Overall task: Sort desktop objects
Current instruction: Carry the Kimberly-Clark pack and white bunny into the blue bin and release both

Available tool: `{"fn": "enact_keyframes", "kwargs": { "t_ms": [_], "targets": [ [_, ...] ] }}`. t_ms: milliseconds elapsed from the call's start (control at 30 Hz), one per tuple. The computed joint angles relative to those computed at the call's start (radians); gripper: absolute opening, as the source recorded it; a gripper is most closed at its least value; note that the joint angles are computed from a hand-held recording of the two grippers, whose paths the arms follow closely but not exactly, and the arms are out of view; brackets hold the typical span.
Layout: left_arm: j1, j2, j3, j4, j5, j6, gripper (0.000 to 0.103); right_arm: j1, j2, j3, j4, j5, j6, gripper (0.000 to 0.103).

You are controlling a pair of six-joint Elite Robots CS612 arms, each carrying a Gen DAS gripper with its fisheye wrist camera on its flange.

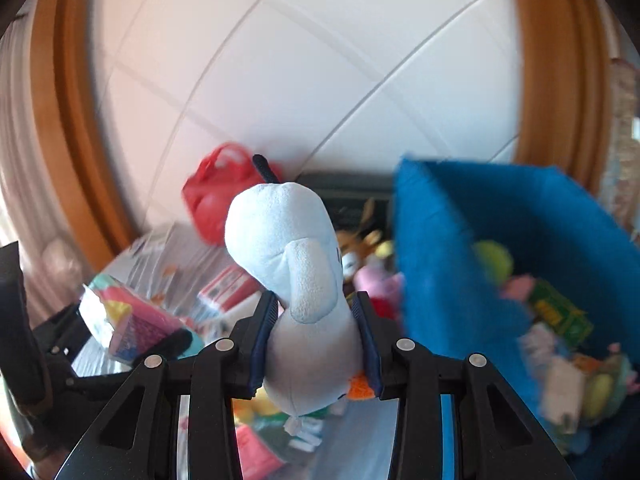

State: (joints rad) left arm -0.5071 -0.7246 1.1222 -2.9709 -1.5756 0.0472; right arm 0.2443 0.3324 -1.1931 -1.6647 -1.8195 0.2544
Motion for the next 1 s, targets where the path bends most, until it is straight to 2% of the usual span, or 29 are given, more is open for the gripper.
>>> {"fn": "enact_keyframes", "kwargs": {
  "t_ms": [67,233,400,433,667,833,1000],
  "targets": [
    [-0.015,-0.002,-0.011,-0.009,-0.026,0.006,0.065,-0.001,0.013,-0.055,0.004,-0.075,-0.006,0.038],
    [-0.063,0.000,-0.054,-0.012,-0.091,0.041,0.065,-0.017,0.042,-0.176,0.049,-0.189,0.006,0.038],
    [-0.117,0.013,-0.095,-0.014,-0.133,0.074,0.065,-0.051,0.079,-0.304,0.148,-0.334,0.036,0.039],
    [-0.129,0.016,-0.104,-0.002,-0.139,0.081,0.065,-0.059,0.085,-0.324,0.170,-0.344,0.046,0.039],
    [-0.195,0.034,-0.143,0.074,-0.155,0.137,0.065,-0.135,0.139,-0.464,0.334,-0.352,0.086,0.039],
    [-0.225,0.031,-0.134,0.105,-0.100,0.176,0.065,-0.187,0.175,-0.530,0.381,-0.277,0.079,0.039],
    [-0.241,0.036,-0.145,0.116,-0.030,0.177,0.065,-0.213,0.193,-0.547,0.392,-0.218,0.077,0.039]
  ]
}}
